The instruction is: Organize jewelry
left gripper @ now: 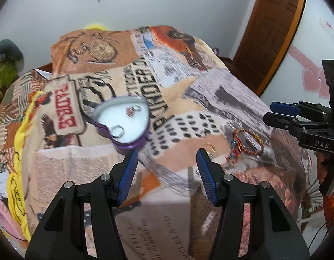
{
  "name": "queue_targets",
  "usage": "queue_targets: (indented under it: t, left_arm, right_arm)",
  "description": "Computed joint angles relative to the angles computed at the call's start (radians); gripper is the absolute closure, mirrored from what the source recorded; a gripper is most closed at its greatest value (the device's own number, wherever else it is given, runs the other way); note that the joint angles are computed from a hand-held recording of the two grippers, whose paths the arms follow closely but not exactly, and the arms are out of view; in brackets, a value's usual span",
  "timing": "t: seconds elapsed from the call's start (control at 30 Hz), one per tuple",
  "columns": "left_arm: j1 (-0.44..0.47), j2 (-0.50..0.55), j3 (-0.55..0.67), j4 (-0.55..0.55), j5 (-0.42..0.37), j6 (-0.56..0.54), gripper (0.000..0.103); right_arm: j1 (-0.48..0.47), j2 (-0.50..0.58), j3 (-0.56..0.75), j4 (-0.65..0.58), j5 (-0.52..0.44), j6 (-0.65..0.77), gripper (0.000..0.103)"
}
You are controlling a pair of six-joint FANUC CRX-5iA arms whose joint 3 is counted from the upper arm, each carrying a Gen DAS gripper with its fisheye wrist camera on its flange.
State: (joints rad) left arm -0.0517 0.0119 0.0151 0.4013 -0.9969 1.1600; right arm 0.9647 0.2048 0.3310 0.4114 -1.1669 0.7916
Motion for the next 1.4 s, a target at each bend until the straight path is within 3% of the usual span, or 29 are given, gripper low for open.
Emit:
queue_targets:
  t: [0.37,0.5,0.6,0.93,1.07,1.2,1.4]
  left_arm:
    - [-0.047,0.024,-0.01,0.019,0.003,-0.033,0.048]
    - [-0.06,0.041,-0.003,0.033,-0.009,-0.062,0.056]
    - [-0.07,0.06,0.012,0.036,-0.029,-0.076,0.069]
    - [-0.09,0.074,0.007,0.046,-0.013,-0.106,0.088]
    - [-0.088,0.069,-0.011,0.066,0.006,-0.113,0.088]
    - [-0.084,0.065,-0.015,0.072,0.012,-0.109,0.096]
    - [-0.073,0.039,-0.03,0.088,0.027,-0.116,0.096]
  right_arm:
    - [0.01,-0.059,-0.101,-0.061,0.04,-0.012,0.056]
    - [0.01,-0.062,-0.111,-0.086,0.056,0.002,0.056]
    - [0.009,-0.053,-0.104,-0.099,0.052,0.023,0.056]
    - [0.0,-0.015,-0.078,-0.08,0.042,0.067,0.053]
    - [-0.006,-0.016,-0.076,-0.089,0.048,0.068,0.053]
    - [-0.011,-0.013,-0.074,-0.095,0.053,0.071,0.052]
    - [-0.032,-0.024,-0.094,-0.135,0.104,0.072,0.047]
